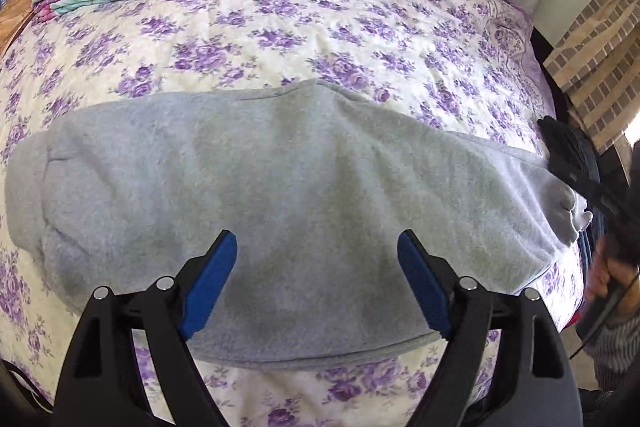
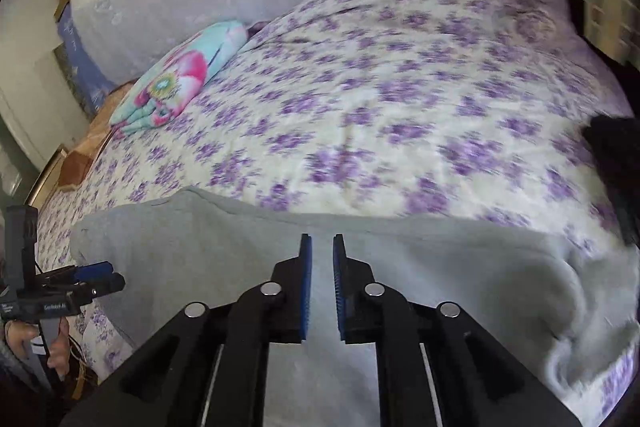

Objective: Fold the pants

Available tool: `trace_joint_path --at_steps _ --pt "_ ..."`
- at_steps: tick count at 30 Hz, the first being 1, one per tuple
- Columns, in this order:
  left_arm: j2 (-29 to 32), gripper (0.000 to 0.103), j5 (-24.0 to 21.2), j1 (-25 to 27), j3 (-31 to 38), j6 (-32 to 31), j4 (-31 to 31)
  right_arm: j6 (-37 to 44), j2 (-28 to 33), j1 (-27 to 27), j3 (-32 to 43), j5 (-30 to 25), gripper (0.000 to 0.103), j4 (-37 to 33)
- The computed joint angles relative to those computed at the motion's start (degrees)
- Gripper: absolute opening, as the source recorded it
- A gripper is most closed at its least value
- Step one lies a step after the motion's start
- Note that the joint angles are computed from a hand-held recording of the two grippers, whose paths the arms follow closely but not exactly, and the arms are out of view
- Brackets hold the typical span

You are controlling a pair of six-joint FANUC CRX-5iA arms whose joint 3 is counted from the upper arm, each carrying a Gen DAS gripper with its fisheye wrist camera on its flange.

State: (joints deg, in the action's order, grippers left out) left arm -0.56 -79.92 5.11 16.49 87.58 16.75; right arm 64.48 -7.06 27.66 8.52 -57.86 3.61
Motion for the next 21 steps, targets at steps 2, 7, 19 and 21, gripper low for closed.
trace_joint_path --at_steps 2,7,19,21 --pt "1.1 0.080 -0.7 -1.3 1.3 -0.1 -0.1 -7.4 -6.6 -1.4 -7.7 1.5 0.039 3.7" --pt "3.8 0.080 -1.2 -3.9 4.1 -0.9 -0.5 -20.8 -17.8 -6.7 -19.4 0.2 0.044 5.5" --pt "5.8 0.081 -4.4 -6.0 7.8 -1.4 -3.7 -22.8 -16.7 -16.0 -23.2 11.3 0.069 -12.3" --pt "5.6 0.081 -4.5 -5.6 7.8 -0.7 -4.2 -23.3 -15.9 -17.1 -23.2 11.7 0.069 -14.0"
